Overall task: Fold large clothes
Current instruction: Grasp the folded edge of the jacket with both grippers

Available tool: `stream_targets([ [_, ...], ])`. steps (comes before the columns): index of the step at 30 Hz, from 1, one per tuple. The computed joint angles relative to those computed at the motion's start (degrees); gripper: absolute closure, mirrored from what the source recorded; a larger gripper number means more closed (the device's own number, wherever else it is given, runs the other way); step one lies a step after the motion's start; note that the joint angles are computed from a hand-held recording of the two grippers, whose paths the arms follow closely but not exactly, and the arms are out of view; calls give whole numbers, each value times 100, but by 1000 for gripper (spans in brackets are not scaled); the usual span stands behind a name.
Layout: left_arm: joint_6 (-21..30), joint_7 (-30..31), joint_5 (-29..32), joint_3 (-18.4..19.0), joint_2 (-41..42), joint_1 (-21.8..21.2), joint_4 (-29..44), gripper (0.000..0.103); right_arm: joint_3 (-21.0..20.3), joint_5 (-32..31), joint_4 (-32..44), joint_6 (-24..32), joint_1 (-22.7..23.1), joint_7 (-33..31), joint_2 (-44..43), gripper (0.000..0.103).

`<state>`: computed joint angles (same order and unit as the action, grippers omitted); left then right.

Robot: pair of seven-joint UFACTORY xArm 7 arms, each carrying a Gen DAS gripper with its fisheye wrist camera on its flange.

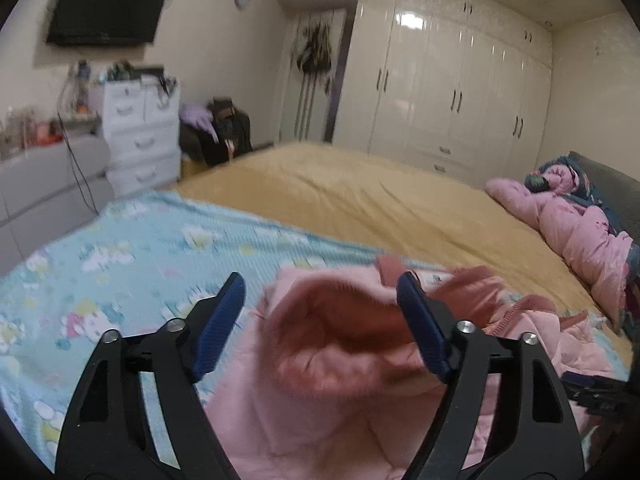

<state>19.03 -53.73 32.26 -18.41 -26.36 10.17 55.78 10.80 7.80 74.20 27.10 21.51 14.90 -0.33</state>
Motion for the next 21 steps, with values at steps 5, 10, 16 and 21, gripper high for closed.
stream_targets([
  [5,119,-85,512,-236,-183,395,-135,13,-54,-608,-569,-650,-256,401,-584,16],
  [10,116,527,101,340,80,-51,-305,10,65,-2354,-588,-162,-860,1619,-835,15],
  [16,-211,1335,-704,863,228,-525,-582,9,-149,-2142,-354,424,-876,1405,-576,15],
  [21,-1219,323,-339,98,-440,630,-1220,9,-232,-2033,-541,326,-895,1377,-533,15],
])
